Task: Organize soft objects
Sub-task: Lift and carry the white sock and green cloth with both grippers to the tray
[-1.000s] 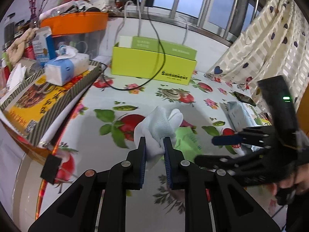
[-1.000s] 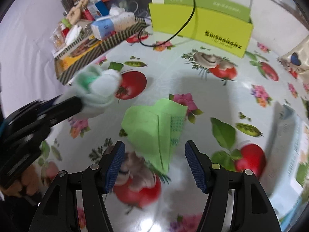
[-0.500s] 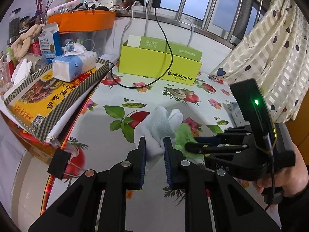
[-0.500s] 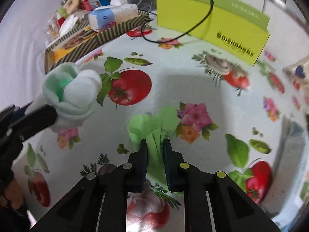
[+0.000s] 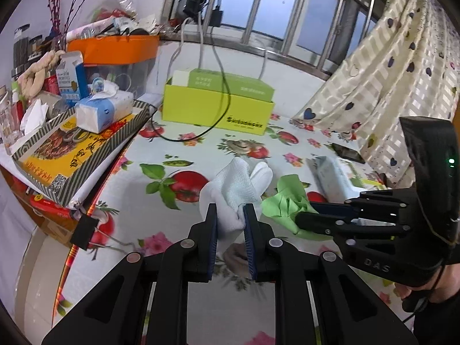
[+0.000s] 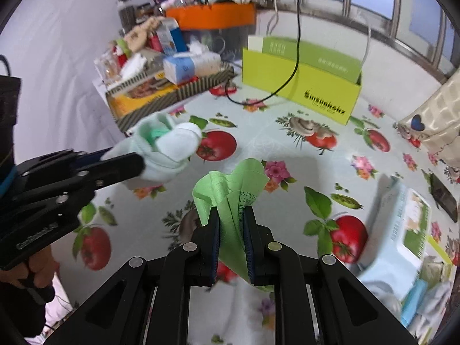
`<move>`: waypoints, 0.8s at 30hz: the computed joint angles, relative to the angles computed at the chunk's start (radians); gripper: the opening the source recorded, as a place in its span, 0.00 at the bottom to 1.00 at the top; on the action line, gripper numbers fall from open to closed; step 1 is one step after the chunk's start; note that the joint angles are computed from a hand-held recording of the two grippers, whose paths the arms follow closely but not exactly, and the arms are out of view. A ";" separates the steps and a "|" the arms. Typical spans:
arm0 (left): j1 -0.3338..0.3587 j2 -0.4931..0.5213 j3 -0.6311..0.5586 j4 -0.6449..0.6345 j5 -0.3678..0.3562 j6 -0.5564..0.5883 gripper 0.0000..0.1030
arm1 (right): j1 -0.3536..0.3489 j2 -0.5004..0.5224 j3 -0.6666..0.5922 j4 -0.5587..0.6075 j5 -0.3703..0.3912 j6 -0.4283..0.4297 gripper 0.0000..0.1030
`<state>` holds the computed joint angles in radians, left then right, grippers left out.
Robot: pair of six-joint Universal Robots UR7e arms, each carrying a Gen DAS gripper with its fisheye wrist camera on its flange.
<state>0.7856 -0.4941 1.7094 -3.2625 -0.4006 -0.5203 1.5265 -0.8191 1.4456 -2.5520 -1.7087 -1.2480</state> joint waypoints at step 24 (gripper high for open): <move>-0.086 0.100 -0.187 0.087 -0.030 0.089 0.17 | -0.096 -0.225 0.117 0.011 0.169 -0.067 0.14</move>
